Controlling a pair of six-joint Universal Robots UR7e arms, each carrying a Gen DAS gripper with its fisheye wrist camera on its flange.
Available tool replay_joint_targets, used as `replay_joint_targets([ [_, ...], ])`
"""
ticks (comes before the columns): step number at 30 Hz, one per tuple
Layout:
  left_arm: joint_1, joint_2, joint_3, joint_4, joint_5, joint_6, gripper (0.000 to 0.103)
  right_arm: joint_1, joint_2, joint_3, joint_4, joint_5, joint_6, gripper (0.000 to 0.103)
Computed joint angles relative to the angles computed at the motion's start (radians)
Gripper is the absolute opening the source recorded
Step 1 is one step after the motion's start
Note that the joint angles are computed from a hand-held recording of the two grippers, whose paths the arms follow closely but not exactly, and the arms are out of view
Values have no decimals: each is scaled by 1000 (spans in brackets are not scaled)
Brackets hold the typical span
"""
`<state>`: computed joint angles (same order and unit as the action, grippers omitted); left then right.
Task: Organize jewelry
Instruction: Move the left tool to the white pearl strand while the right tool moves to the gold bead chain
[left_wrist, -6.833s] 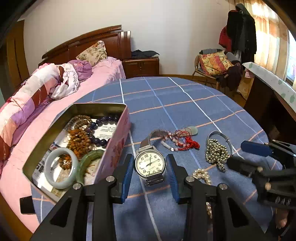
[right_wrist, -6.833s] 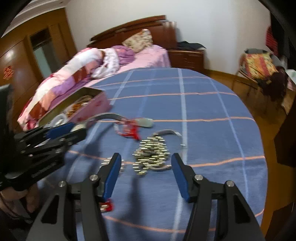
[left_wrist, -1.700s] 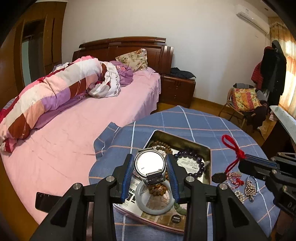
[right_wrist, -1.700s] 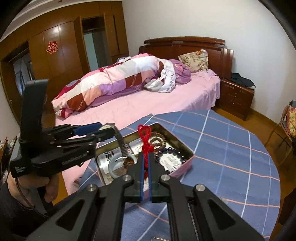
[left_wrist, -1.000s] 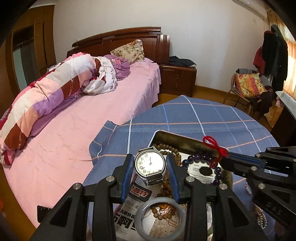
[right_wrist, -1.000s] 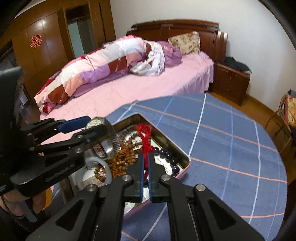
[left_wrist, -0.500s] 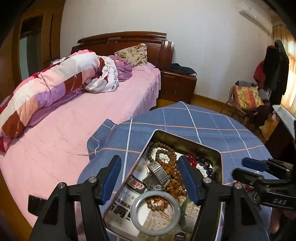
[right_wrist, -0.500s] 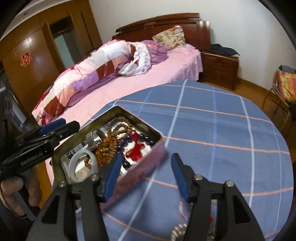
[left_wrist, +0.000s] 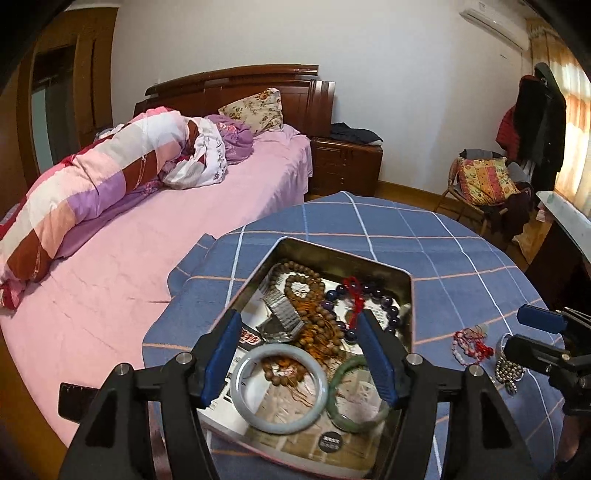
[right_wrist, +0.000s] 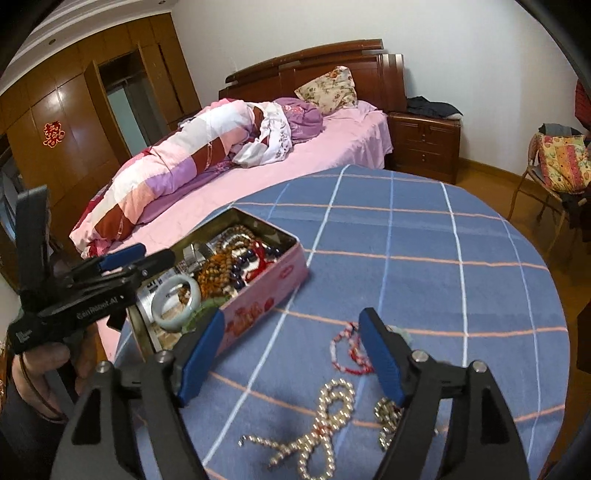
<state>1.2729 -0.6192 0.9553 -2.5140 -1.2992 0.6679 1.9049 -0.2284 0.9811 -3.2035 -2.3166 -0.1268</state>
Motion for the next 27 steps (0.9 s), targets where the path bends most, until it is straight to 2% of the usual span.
replay_joint_targets([
  [4, -8, -21, 46, -15, -11, 19, 65, -1, -22, 63, -44, -33, 4, 81],
  [14, -37, -71, 175, -54, -20, 61, 65, -36, -134, 307, -172, -76, 133, 85],
  [27, -90, -120, 353, -100, 5, 144, 65, -57, -182, 440, -269, -96, 200, 86],
])
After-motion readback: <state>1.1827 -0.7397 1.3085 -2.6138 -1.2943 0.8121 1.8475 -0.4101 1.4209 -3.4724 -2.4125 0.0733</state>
